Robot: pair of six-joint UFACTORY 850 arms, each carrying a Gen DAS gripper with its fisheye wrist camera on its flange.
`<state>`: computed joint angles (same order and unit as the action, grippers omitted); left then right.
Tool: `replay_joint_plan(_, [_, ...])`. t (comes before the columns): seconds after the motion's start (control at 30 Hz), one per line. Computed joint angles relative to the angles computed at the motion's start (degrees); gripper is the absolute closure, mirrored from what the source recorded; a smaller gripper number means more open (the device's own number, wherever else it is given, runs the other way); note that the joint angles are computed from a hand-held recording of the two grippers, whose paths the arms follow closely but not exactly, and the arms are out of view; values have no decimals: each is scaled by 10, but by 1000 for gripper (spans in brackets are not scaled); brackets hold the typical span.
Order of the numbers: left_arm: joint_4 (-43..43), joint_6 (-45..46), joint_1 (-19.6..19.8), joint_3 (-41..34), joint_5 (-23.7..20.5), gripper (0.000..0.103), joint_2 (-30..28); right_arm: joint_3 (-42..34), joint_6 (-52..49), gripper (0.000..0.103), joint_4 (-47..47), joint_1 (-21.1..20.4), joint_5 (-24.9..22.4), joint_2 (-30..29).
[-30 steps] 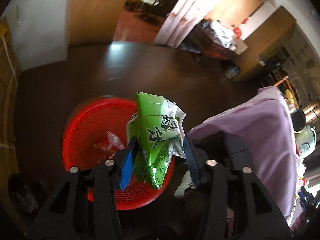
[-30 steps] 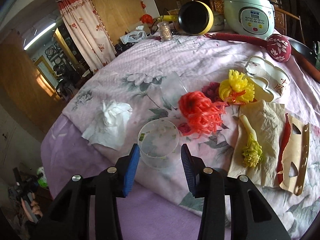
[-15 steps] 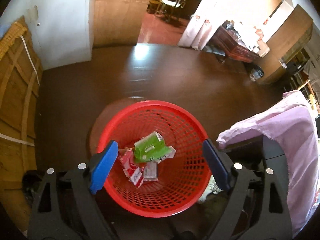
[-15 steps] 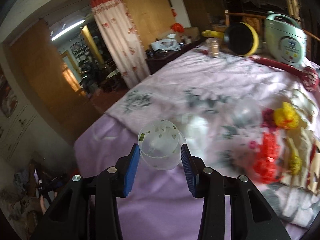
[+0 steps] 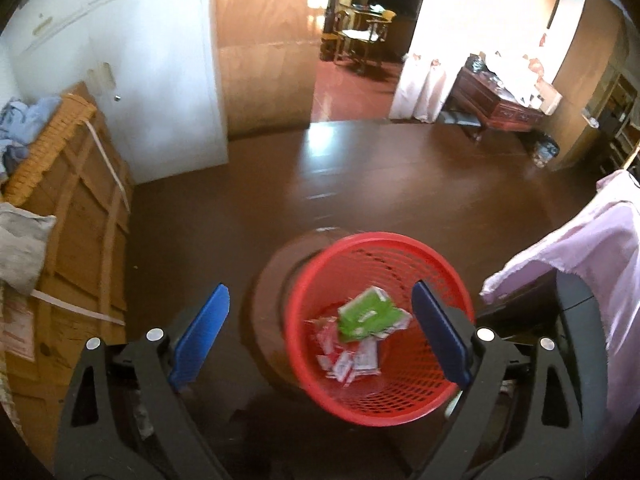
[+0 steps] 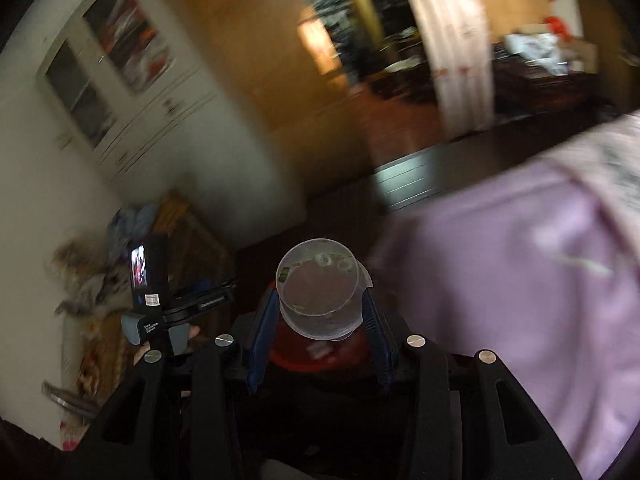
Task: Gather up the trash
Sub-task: 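Drop the clear plastic lid into the basket with the right tool, then return the left tool to the quilt and grasp the red foam mesh net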
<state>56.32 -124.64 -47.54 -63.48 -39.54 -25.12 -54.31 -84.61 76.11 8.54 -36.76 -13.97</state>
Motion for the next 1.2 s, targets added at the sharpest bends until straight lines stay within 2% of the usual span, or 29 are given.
replay_joint_plan(0.07, [-2, -8, 0, 11, -9, 12, 12, -32, 15, 60, -10, 34, 2, -39])
replay_joint_plan(0.1, [-3, -12, 0, 17, -13, 12, 18, -53, 29, 55, -30, 50, -2, -63])
replay_joint_plan(0.13, [-4, -14, 0, 21, -14, 12, 21, -68, 48, 43, -51, 60, 2, -80])
replay_joint_plan(0.17, [-7, -15, 0, 27, -17, 12, 28, -79, 72, 40, -66, 72, 21, -94])
replay_joint_plan(0.27, [-6, -22, -2, 35, -19, 12, 36, -88, 93, 40, -63, 68, 6, -107])
replay_joint_plan(0.37, [3, -27, -4, 35, -15, 12, 35, -62, 73, 40, -36, 45, 7, -73])
replay_joint_plan(0.57, [21, -9, -13, 5, 2, 11, 15, 22, -19, 39, 51, -35, 57, 31])
replay_joint_plan(0.7, [17, 28, -26, -35, -5, 11, -9, 65, -80, 38, 114, -96, 56, 84])
replay_joint_plan(0.83, [11, 62, -39, -74, -18, 11, -29, 94, -133, 33, 159, -154, 60, 124])
replay_joint_plan(1.0, [5, 96, -52, -116, -35, 11, -46, 118, -177, 31, 179, -248, 46, 152])
replay_joint_plan(1.2, [2, 170, -75, -208, -76, 11, -86, 128, -185, 26, 196, -332, 31, 160])
